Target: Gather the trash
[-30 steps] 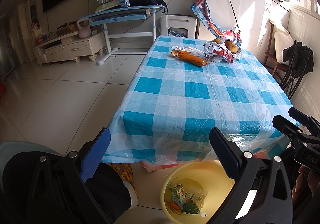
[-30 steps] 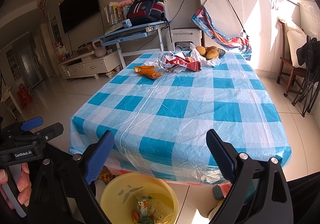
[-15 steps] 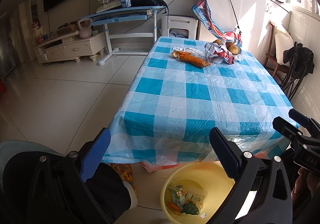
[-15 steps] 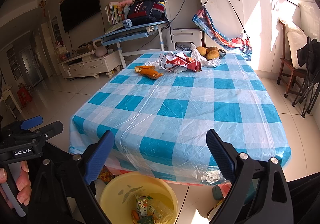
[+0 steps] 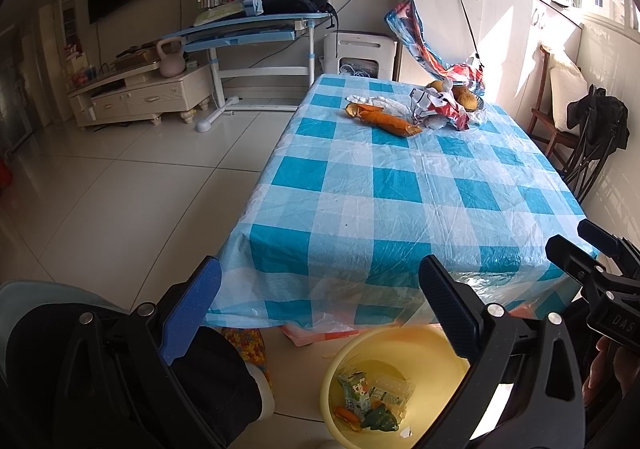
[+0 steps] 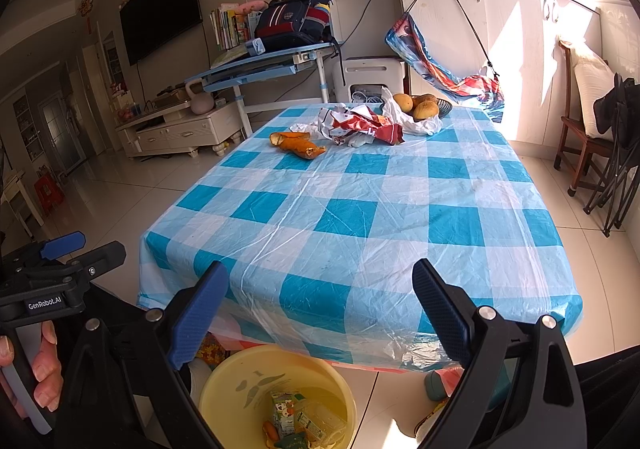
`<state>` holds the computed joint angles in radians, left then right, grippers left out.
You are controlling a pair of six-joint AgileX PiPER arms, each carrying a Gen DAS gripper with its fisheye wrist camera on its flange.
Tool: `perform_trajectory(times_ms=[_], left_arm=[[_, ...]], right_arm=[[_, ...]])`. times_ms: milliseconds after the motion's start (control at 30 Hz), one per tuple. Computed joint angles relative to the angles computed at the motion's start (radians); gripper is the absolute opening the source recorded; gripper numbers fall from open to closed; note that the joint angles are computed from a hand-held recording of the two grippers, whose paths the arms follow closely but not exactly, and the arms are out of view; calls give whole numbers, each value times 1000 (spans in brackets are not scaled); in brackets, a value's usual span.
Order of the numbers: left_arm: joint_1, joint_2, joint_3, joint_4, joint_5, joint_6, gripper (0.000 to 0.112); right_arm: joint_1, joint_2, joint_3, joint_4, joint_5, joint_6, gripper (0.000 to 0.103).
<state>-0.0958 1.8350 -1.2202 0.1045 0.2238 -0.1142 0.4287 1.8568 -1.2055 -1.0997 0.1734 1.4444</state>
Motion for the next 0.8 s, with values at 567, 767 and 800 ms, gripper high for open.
perform_trajectory(times_ms=[567,767,800], left_arm=[[0,10,-11,-7,1,0,96],[1,8,-8,-9,1,4,96],[1,6,-6,-9,0,4,96]], right_arm=[[1,0,-2,3,1,-6,90],[-1,0,-4,16,1,-19,90],[2,-1,0,-1,3,-1,90]])
